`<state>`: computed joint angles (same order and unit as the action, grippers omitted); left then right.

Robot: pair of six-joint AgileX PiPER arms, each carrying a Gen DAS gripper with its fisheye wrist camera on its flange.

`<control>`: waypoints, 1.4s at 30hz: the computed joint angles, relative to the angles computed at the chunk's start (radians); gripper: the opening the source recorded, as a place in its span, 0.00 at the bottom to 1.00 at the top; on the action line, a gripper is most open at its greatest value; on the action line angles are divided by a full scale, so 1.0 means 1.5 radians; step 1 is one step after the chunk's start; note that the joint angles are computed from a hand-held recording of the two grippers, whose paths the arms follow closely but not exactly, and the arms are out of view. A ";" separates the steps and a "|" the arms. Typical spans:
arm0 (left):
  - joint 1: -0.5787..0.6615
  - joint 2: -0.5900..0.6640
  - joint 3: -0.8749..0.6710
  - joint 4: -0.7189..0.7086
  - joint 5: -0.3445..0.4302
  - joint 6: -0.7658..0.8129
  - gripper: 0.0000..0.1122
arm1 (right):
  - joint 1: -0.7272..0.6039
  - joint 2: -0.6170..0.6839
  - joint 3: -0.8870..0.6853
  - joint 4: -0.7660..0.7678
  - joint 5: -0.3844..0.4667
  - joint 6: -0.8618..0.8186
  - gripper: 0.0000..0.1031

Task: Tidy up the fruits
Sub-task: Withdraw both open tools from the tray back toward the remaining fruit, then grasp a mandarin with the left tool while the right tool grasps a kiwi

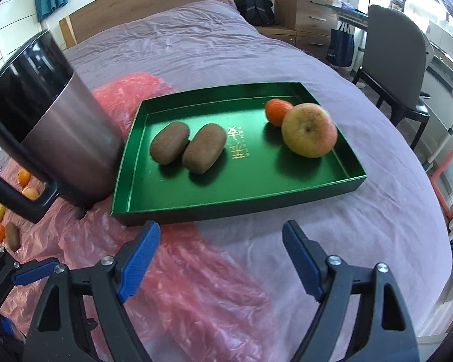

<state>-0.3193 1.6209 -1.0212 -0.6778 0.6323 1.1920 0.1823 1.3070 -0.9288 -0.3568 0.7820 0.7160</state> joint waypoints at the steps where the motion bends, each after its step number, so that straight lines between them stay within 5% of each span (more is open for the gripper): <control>1: 0.016 -0.009 0.011 -0.004 0.002 0.018 0.47 | 0.017 0.000 0.002 -0.001 0.003 0.014 0.87; 15: 0.265 -0.058 0.050 -0.010 0.039 0.135 0.47 | 0.216 0.032 -0.036 0.011 0.079 0.139 0.87; 22: 0.378 -0.017 0.000 0.042 0.041 0.096 0.47 | 0.306 0.097 -0.095 0.064 0.085 0.117 0.87; 34: 0.500 0.143 -0.173 0.128 -0.018 -0.093 0.47 | 0.387 0.362 -0.398 0.165 0.038 -0.062 0.86; 42: 0.530 0.260 -0.300 0.144 -0.015 -0.136 0.47 | 0.397 0.572 -0.678 0.219 0.082 -0.156 0.61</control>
<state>0.4760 2.0112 -1.4719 -0.4615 0.6097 0.9887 0.7782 2.1652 -1.9453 -0.0280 0.9043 0.4817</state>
